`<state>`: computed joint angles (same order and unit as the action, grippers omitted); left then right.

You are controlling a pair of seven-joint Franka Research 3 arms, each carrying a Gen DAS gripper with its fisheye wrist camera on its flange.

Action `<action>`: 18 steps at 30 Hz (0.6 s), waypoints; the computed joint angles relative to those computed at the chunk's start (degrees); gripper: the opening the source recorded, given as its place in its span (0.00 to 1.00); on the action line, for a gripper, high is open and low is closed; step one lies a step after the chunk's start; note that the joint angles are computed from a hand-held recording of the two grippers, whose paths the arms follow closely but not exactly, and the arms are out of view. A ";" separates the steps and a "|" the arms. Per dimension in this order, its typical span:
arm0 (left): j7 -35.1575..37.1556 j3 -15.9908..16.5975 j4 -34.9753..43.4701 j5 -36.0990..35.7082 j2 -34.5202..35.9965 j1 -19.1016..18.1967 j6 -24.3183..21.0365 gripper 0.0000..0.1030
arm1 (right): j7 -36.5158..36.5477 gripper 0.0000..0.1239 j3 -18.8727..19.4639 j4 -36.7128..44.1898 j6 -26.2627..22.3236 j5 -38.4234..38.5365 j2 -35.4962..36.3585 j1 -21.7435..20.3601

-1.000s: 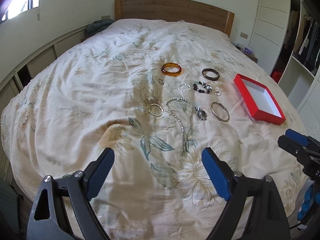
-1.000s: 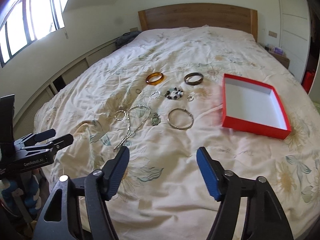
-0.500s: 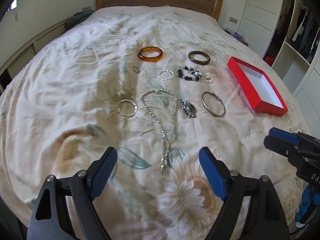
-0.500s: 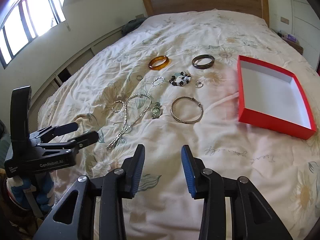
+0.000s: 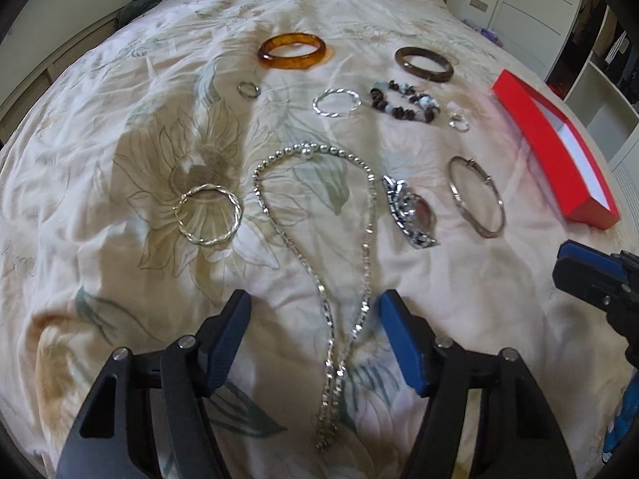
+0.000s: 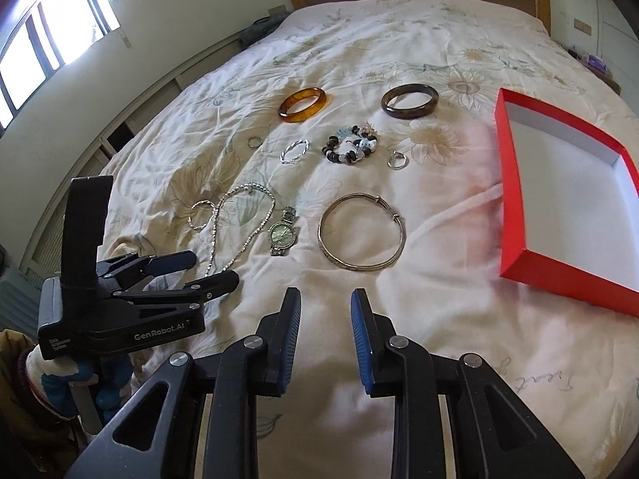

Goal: Organize jewelry
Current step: 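Grasp the silver necklace with the left tool while the right tool grasps the plain silver bangle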

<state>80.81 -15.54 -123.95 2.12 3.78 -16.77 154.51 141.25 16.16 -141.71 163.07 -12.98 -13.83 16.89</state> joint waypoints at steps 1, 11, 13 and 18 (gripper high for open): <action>0.12 0.03 0.15 0.00 0.30 0.04 0.03 0.60 | -1.02 0.21 -0.58 0.45 0.44 0.58 1.11 0.25; 2.71 -0.28 0.98 -2.69 1.62 1.05 0.90 0.42 | -4.80 0.21 -4.56 5.84 1.60 0.22 9.49 2.06; 2.66 -0.30 0.82 -2.89 1.69 1.05 1.29 0.42 | -5.39 0.21 -5.37 6.80 1.46 -0.08 10.59 2.63; 2.59 -0.35 0.99 -3.60 1.89 1.21 1.45 0.39 | -8.97 0.21 -7.22 9.12 0.52 1.51 13.42 4.25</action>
<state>83.40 -15.89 -122.96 -1.48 5.68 -15.56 155.96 132.28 8.94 -132.59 163.59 -11.47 -0.41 21.14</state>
